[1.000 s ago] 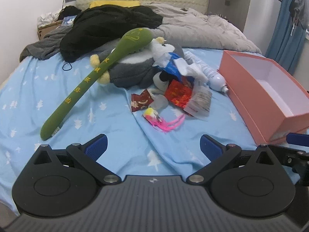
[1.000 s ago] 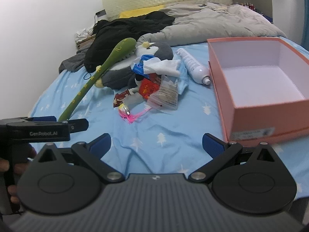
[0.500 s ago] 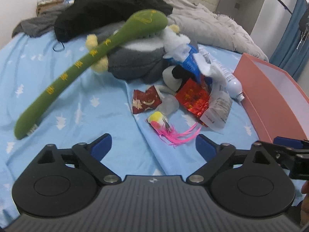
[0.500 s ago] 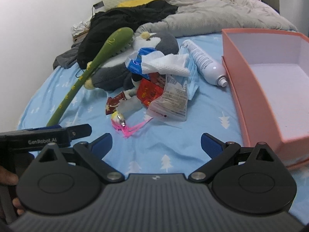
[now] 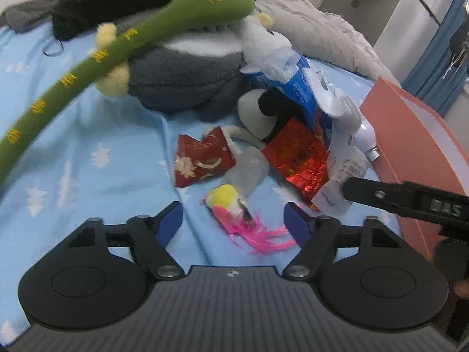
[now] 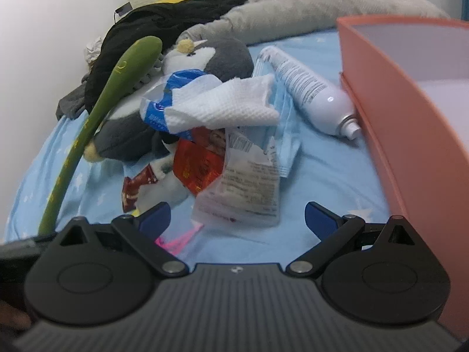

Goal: Organize soft objects
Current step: 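Grasp the yellow chick toy with the left tool while the right tool grasps the clear labeled packet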

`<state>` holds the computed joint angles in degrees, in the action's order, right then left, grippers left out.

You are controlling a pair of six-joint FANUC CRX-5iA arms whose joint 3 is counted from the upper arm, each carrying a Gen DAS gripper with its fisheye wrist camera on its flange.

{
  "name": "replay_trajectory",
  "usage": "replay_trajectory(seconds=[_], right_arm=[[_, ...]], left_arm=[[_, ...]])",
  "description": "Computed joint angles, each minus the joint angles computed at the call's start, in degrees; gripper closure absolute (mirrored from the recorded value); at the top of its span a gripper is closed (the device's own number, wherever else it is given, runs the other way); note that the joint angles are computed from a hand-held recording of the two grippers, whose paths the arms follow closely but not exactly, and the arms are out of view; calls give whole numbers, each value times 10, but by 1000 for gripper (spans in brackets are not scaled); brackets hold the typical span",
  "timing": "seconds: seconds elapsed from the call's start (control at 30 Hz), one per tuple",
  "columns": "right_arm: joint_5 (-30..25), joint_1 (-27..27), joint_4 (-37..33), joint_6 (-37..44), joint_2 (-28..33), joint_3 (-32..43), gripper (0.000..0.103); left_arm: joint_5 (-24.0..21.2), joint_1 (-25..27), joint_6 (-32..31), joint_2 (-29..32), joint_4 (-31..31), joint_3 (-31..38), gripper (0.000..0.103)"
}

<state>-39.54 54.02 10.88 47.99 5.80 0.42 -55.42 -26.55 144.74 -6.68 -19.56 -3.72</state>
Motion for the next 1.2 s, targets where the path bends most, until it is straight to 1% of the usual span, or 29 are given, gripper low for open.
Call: replay_trajectory(seconds=[0.1, 0.17, 0.23, 0.27, 0.3, 0.33, 0.37, 0.43, 0.5, 0.6, 0.7, 0.83, 1.0, 1.03, 1.2], right_arm=[[7, -5, -10, 8, 18, 16, 3], [11, -12, -30, 20, 28, 27, 3], [8, -18, -54, 39, 41, 44, 4], [6, -21, -60, 44, 47, 49, 14], [1, -21, -59, 42, 51, 54, 28], [-6, -21, -56, 40, 56, 59, 30], [-10, -22, -60, 41, 60, 63, 29], [-11, -24, -69, 49, 62, 67, 30], [-10, -21, -58, 44, 60, 64, 33], [-12, -19, -51, 41, 55, 58, 37], [-14, -16, -42, 31, 46, 49, 39], [-12, -10, -24, 24, 24, 27, 41], [-23, 0, -9, 22, 0, 4, 41], [-26, 3, -6, 20, -5, -1, 42], [-43, 15, -3, 14, -37, -27, 42]], left_arm=[[22, 12, -21, 4, 16, -10, 37], [26, 17, -32, 8, 21, -13, 48], [42, 27, -44, 6, 39, -25, 54], [42, 27, -44, 7, 39, -26, 55], [39, 25, -41, 9, 35, -23, 56], [36, 24, -40, 11, 32, -21, 58], [35, 23, -38, 12, 29, -20, 61], [36, 23, -31, 10, 26, -21, 63], [37, 19, -20, 6, 21, -24, 65], [27, 9, -1, 3, 5, -21, 66], [16, -3, 14, -1, -10, -15, 68], [-8, -19, 24, -3, -20, -5, 72], [-37, -45, 51, -10, -34, 1, 75], [-46, -52, 58, -11, -41, 5, 79], [-73, -82, 87, -20, -62, 14, 80]])
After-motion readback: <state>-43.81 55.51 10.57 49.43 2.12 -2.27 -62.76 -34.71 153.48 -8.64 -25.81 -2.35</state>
